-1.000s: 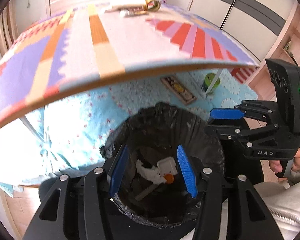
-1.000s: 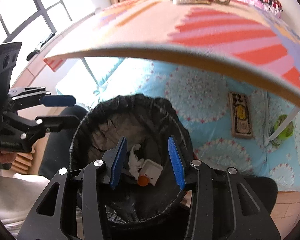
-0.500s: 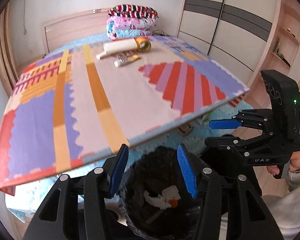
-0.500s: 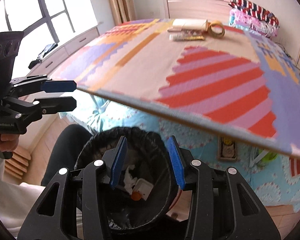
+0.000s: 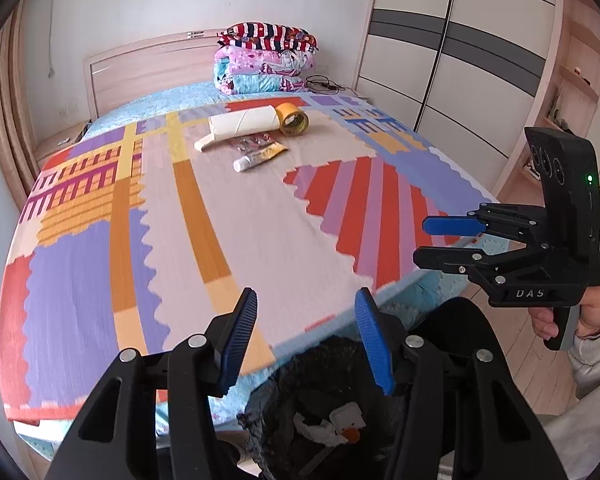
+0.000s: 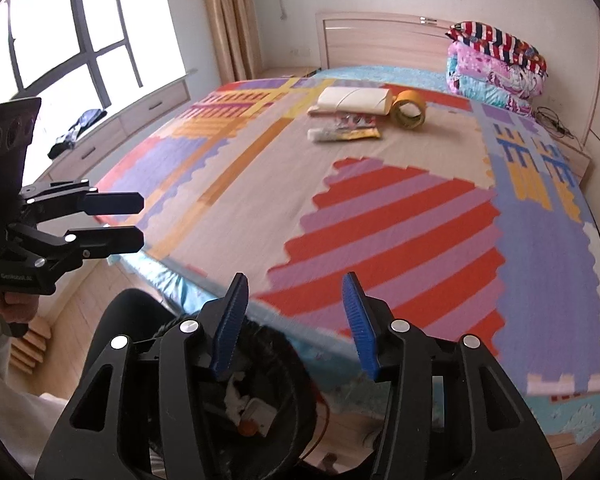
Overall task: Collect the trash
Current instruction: 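Raise both open tools from the bin back toward the mat, then grasp the yellow tape roll with the right gripper while the left gripper grasps the toothpaste tube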
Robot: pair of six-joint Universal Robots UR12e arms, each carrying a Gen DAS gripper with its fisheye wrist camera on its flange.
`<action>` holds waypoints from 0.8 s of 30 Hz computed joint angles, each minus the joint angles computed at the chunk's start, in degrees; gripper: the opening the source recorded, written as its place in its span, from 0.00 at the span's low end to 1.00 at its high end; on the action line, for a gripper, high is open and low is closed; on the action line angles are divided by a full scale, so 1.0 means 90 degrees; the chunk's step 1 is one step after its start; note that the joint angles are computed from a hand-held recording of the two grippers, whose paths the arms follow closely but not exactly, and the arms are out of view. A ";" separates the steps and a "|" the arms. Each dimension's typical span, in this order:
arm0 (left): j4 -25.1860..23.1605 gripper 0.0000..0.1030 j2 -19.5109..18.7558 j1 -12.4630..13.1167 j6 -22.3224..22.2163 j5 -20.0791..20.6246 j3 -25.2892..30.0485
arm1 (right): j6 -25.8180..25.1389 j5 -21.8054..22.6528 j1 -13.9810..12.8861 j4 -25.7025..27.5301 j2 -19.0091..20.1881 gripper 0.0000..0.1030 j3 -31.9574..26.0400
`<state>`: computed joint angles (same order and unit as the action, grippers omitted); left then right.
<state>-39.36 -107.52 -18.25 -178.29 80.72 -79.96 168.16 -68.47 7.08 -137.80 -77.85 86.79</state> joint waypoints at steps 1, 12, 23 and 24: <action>-0.0003 0.48 -0.0029 0.0003 0.0017 0.0003 0.0043 | 0.0025 -0.0028 -0.0007 -0.0033 0.0034 0.47 -0.0045; -0.0170 0.48 -0.0514 0.0065 0.0350 0.0047 0.0733 | 0.0338 -0.0467 -0.0054 -0.0350 0.0439 0.50 -0.0600; -0.0458 0.48 -0.1040 0.0151 0.0563 0.0001 0.1431 | 0.0708 -0.0576 -0.0090 -0.0331 0.1035 0.50 -0.1468; -0.0489 0.48 -0.1104 0.0161 0.0612 0.0003 0.1523 | 0.0795 -0.0546 -0.0104 -0.0301 0.1114 0.51 -0.1580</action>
<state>-43.76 -117.45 -16.80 -172.78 80.76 -66.25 175.32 -73.38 6.14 -140.51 -67.82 72.57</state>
